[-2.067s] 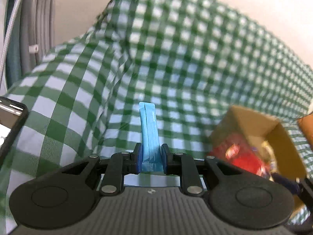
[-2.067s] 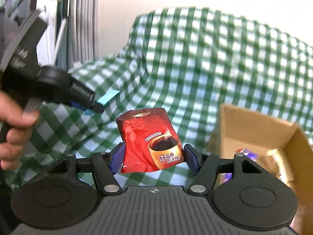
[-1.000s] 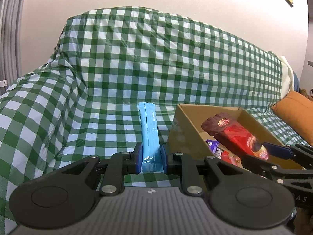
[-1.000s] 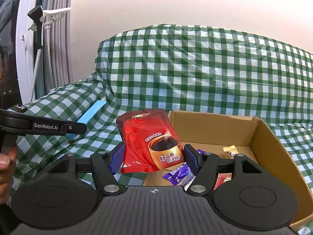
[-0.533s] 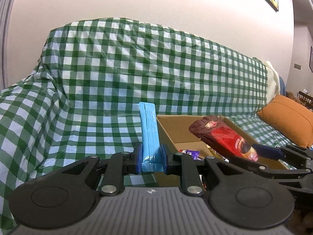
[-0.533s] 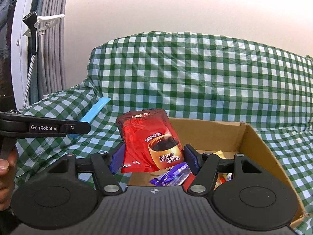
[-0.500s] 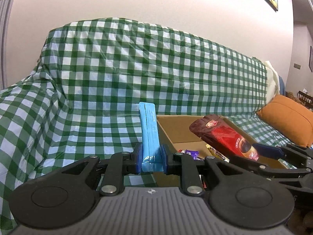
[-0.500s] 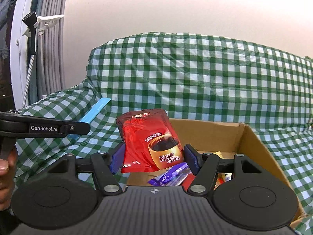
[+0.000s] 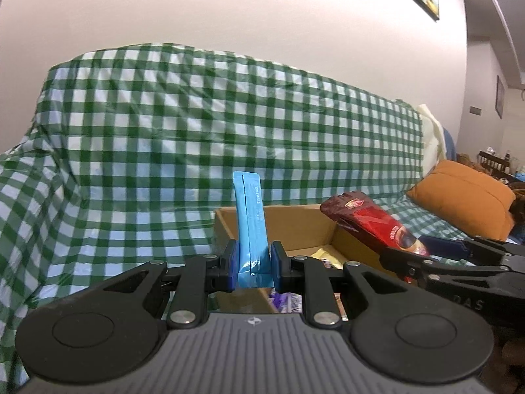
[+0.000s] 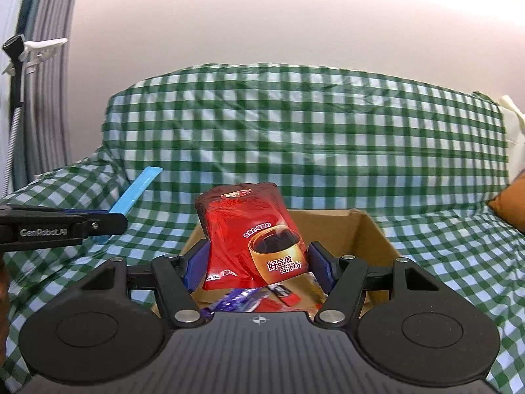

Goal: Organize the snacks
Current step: 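Carry the blue stick and coffee pouch over the box and open both tools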

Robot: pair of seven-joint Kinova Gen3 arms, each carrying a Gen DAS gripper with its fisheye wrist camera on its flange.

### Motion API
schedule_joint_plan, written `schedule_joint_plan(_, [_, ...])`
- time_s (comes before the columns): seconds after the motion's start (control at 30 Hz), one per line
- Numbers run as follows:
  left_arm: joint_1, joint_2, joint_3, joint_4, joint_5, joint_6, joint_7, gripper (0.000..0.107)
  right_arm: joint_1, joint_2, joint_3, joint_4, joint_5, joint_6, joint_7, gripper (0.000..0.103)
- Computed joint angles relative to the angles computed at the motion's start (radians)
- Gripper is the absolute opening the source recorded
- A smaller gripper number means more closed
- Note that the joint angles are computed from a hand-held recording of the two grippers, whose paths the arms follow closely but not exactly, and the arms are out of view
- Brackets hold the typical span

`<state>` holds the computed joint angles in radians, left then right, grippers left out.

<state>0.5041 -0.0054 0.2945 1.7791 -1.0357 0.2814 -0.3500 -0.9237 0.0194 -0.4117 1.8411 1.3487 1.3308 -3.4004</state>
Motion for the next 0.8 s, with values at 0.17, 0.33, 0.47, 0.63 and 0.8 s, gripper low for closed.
schedule_joint_plan(0.17, [0.023,0.018,-0.003,0.001,-0.103,-0.029,0.087,0.022,0.006,-0.006,0.0,0.005,-0.025,0.024,-0.012,0.068])
schedule_joint_plan(0.33, [0.053,0.027,-0.019,0.008,-0.201,-0.056,0.162,0.022,0.004,0.003,0.001,0.002,-0.032,0.057,-0.009,0.068])
schedule_joint_plan(0.47, [0.074,0.038,-0.032,0.005,-0.227,-0.065,0.173,0.022,0.006,0.006,0.009,-0.005,-0.055,0.068,-0.006,0.068])
schedule_joint_plan(0.63, [0.092,0.048,-0.049,0.001,-0.259,-0.082,0.193,0.022,0.015,-0.002,0.012,-0.005,-0.085,0.075,-0.022,0.068])
schedule_joint_plan(0.8, [0.108,0.053,-0.066,0.003,-0.302,-0.095,0.229,0.022,0.022,0.003,0.015,-0.011,-0.087,0.08,-0.033,0.068])
